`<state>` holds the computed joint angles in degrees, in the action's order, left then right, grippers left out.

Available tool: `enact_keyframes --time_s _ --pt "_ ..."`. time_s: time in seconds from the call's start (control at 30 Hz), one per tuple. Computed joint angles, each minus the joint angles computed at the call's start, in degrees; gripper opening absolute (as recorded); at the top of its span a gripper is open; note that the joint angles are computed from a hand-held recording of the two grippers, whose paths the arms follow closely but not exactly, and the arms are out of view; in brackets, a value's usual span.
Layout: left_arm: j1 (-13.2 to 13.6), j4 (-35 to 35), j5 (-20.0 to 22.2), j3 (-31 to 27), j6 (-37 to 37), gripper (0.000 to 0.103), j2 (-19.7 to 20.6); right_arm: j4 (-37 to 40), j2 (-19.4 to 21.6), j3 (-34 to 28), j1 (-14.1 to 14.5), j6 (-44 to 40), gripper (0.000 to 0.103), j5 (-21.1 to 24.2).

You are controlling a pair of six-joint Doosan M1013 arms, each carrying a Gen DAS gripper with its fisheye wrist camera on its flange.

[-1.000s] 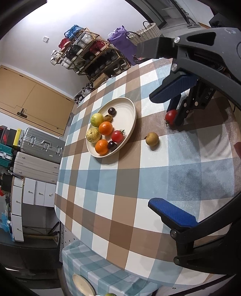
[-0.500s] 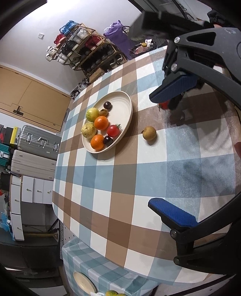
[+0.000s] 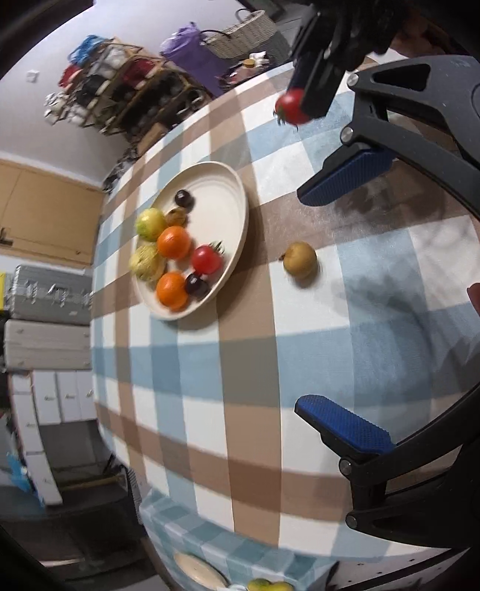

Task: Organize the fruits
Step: 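Grasp the red tomato with the right gripper while the left gripper grasps the brown pear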

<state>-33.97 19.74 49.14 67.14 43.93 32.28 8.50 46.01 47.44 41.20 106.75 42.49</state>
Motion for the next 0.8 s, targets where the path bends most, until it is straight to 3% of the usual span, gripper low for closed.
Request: enact_keyframes --time_s 0.13,0.3,0.43,0.5,0.57,0.67,0.8 --pt "-0.1 -0.3 5.3 -5.2 3.3 0.102 4.0 1.8 -1.2 2.0 -0.7 -0.7 0.028 -0.6" --pt "0.1 -0.7 7.1 -8.6 5.1 0.102 6.6 3.7 -2.5 4.2 -1.5 -0.3 0.028 -2.7" --pt "1.5 -9.1 7.1 -9.5 9.7 0.076 7.5 5.1 -2.6 4.4 -1.7 -1.2 0.028 -2.9" --pt "1.5 -9.9 7.1 -9.5 10.6 0.068 7.6 5.5 -2.4 4.1 -1.8 -1.7 0.028 -2.5" --pt "1.3 -9.7 6.9 -9.4 11.5 0.047 7.6 6.3 -2.2 3.8 -1.7 -2.4 0.028 -2.1" --pt "1.0 -9.5 6.9 -9.3 13.0 0.025 7.6 6.7 -2.1 3.6 -1.7 -3.1 0.028 -2.0" --pt "0.9 -10.2 5.1 -8.3 14.3 0.025 6.8 6.9 -2.2 3.8 -1.6 -3.3 0.028 -2.1"
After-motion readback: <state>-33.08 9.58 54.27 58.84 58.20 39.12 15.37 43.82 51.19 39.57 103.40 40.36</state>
